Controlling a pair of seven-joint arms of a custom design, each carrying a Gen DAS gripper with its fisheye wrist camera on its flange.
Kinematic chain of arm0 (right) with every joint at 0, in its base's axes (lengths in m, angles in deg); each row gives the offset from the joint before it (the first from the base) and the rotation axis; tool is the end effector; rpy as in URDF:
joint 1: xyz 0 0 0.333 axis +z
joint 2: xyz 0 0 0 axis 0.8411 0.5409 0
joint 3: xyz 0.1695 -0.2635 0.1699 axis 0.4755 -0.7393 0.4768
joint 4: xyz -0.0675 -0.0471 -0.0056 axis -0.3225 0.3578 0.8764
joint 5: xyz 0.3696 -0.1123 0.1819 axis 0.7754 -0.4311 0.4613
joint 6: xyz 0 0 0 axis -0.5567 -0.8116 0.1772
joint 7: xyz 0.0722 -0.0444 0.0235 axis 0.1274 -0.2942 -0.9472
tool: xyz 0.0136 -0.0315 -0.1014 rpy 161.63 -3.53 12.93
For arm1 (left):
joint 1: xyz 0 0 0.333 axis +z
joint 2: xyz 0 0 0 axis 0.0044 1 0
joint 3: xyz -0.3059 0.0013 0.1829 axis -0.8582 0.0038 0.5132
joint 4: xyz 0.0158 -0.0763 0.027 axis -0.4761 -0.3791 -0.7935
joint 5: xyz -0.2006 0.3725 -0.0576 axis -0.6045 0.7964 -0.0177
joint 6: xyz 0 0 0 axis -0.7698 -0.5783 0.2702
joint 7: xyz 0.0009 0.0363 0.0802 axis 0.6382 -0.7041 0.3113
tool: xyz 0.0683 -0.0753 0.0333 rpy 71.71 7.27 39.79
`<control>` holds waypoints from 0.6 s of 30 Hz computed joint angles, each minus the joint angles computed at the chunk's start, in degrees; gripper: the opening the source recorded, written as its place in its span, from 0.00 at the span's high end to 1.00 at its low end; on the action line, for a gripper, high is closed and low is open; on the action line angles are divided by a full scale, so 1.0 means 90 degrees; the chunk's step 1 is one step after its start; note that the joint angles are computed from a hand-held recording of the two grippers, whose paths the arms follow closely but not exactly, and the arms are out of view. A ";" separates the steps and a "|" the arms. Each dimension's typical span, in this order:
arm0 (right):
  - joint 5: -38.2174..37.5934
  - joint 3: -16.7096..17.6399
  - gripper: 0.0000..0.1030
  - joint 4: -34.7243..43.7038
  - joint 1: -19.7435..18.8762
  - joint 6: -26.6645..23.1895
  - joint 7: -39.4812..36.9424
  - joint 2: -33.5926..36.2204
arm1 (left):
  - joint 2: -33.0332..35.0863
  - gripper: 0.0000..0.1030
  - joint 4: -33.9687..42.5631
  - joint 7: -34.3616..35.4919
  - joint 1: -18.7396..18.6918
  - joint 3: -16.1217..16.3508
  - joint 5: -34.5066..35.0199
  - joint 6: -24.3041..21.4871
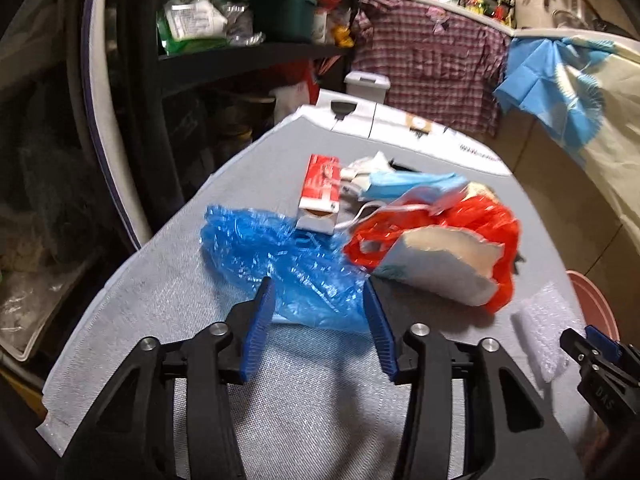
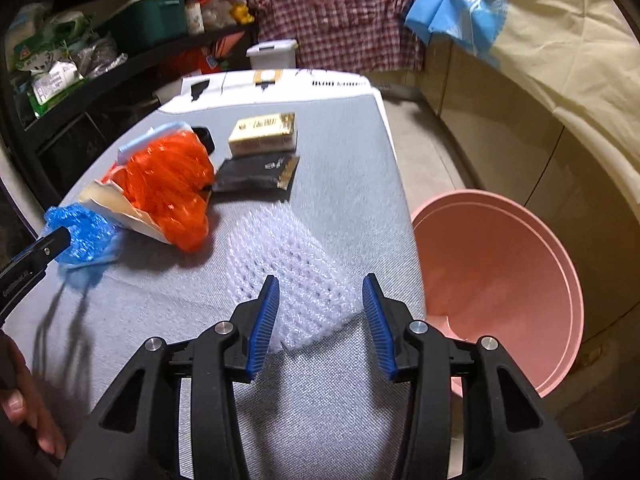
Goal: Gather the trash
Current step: 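Reach the right tool to the white bubble-wrap net while the left tool reaches the blue bag, then close the right tool on the bubble-wrap net while the left tool grasps the blue bag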
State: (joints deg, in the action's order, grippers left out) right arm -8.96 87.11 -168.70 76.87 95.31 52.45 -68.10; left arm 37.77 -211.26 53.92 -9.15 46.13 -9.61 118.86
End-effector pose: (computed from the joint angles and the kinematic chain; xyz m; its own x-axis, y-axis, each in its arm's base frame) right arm 0.4703 0.1040 0.3692 0.4850 -0.8739 -0.0326 -0.6631 -0.3431 -0.6653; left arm 0.3672 -0.2060 0.3807 0.6568 -0.7490 0.0873 -0.4617 -0.4910 -0.7388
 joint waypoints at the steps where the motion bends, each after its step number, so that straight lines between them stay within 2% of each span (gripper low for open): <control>1: -0.0212 0.0000 0.57 -0.0001 -0.0034 -0.0075 0.0218 0.0041 | 0.0039 0.55 -0.0011 0.0033 0.0025 0.0032 -0.0046 0.0091; 6: -0.0555 -0.0029 0.59 0.0032 -0.0110 -0.0276 0.0601 0.0157 | 0.0207 0.55 -0.0004 0.0145 0.0067 0.0143 -0.0211 0.0262; 7: -0.0519 -0.0027 0.61 0.0030 -0.0109 -0.0295 0.0551 0.0151 | 0.0221 0.55 -0.0004 0.0172 0.0067 0.0146 -0.0258 0.0245; 8: -0.0518 -0.0024 0.67 0.0031 -0.0113 -0.0326 0.0534 0.0151 | 0.0219 0.56 -0.0013 0.0181 0.0070 0.0150 -0.0284 0.0246; 9: -0.0472 -0.0027 0.75 0.0017 -0.0113 -0.0388 0.0468 0.0129 | 0.0203 0.62 -0.0036 0.0190 0.0072 0.0159 -0.0305 0.0270; 10: -0.0399 -0.0030 0.78 0.0011 -0.0112 -0.0401 0.0370 0.0112 | 0.0191 0.68 -0.0055 0.0213 0.0078 0.0171 -0.0314 0.0315; 11: -0.0336 -0.0019 0.84 0.0001 -0.0103 -0.0381 0.0275 0.0088 | 0.0186 0.80 -0.0070 0.0257 0.0080 0.0187 -0.0339 0.0370; 12: -0.0255 -0.0014 0.87 0.0001 -0.0090 -0.0377 0.0160 0.0072 | 0.0169 0.89 -0.0084 0.0281 0.0086 0.0185 -0.0366 0.0388; 14: -0.0157 -0.0043 0.88 -0.0045 -0.0099 -0.0546 0.0025 -0.0042 | 0.0081 0.98 -0.0105 0.0311 0.0079 0.0117 -0.0412 0.0273; 18: 0.0155 -0.0076 0.88 -0.0160 -0.0079 -0.0646 -0.0303 -0.0299 | -0.0128 0.99 -0.0112 0.0273 0.0029 -0.0064 -0.0323 0.0068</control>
